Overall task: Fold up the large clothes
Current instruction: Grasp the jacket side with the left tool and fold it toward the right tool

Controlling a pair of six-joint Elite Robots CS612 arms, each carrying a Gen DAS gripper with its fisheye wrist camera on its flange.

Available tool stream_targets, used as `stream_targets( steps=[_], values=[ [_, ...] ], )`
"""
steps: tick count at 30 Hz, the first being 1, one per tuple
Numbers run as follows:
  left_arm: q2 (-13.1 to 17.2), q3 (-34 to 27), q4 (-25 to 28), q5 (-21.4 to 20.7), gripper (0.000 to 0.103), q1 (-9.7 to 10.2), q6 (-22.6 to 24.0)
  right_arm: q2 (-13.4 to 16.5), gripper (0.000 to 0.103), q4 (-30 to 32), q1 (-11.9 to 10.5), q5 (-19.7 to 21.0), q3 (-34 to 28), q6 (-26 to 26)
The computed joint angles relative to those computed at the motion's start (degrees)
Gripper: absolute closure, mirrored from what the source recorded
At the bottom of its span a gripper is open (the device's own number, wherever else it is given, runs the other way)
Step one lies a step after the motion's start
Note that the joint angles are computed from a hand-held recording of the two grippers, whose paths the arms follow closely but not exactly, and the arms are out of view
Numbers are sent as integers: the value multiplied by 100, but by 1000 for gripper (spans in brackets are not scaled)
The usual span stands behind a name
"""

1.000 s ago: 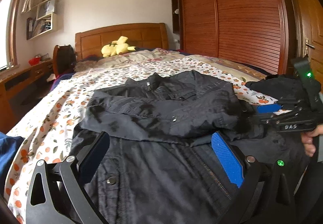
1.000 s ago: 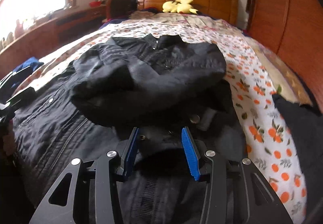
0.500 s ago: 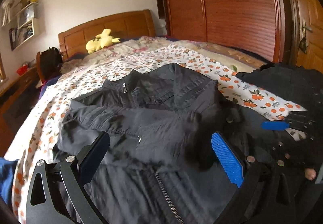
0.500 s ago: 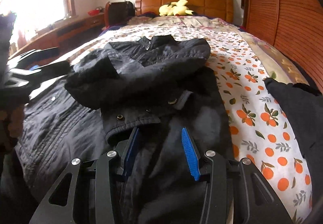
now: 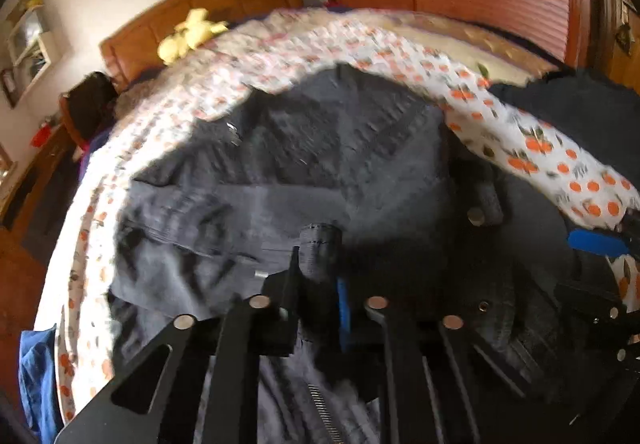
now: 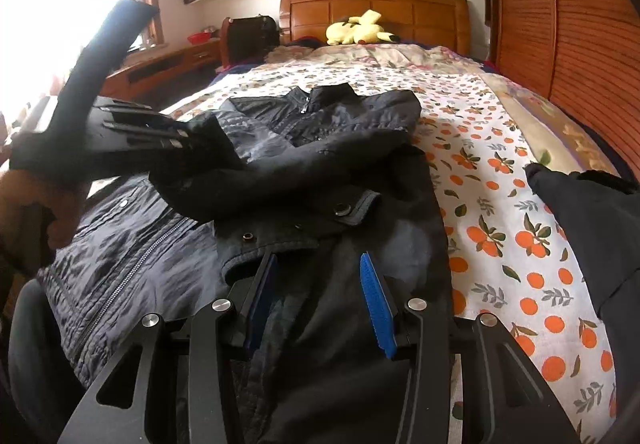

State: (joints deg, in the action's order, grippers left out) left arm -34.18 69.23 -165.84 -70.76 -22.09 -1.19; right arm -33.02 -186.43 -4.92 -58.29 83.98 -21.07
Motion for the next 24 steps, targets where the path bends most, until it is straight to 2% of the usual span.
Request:
stream_targets(
  steps=[4,5,10,16,24],
  values=[
    [-245,364,-845,295,93,52,-88,17,62,74,27,30,-66,21],
    [-327,492,-1170,524,94,56,-50,23,62,87,38,24,-83,14],
    [-596,832,-1954,1013,95,113,75,58,62,45,111,-9,-170,24],
    [-738,1183,-2119,1084,95,199,-11,116,62,65,171,-98,-319,173],
    [-771,1839,-2112,602,94,266,-496,157,62,227,264,-259,-422,123]
  ],
)
